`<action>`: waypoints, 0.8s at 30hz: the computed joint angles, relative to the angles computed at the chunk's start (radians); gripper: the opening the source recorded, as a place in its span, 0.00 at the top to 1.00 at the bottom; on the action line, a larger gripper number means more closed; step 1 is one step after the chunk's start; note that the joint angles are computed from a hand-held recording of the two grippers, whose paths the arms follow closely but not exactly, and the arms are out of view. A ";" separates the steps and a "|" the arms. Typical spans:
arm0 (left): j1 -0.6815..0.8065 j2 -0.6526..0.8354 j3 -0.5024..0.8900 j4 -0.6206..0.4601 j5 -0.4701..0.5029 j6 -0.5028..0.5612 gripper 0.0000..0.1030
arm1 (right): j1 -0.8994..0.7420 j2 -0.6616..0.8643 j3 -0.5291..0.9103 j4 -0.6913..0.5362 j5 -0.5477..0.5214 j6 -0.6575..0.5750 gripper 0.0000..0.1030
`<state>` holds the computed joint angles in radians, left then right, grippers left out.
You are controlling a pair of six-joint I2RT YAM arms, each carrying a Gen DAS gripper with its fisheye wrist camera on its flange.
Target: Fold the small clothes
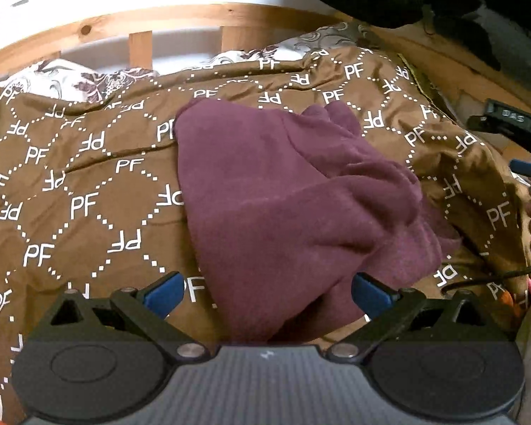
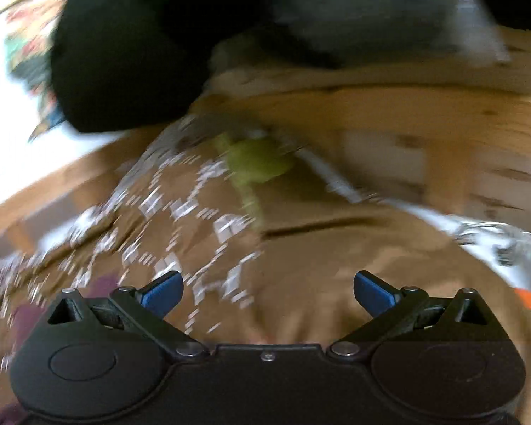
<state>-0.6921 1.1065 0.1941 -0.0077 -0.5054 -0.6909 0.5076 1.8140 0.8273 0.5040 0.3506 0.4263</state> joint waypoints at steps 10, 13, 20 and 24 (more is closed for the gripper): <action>0.040 -0.012 -0.013 0.003 0.048 -0.020 0.01 | 0.021 -0.015 -0.123 0.318 -0.421 -0.226 0.01; 0.034 -0.013 -0.011 -0.002 0.045 -0.022 0.01 | 0.023 0.014 -0.025 0.119 -0.510 -0.237 0.01; 0.023 -0.002 -0.007 -0.001 0.041 -0.023 0.01 | -0.044 0.056 0.096 -0.176 -0.314 -0.009 0.01; 0.024 0.000 -0.009 0.004 0.038 -0.022 0.01 | -0.089 0.038 0.057 -0.146 -0.349 0.070 0.01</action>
<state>-0.6682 1.1065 0.1851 -0.0039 -0.4676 -0.7125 0.4189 1.8522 0.8847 0.3584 0.0015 0.4964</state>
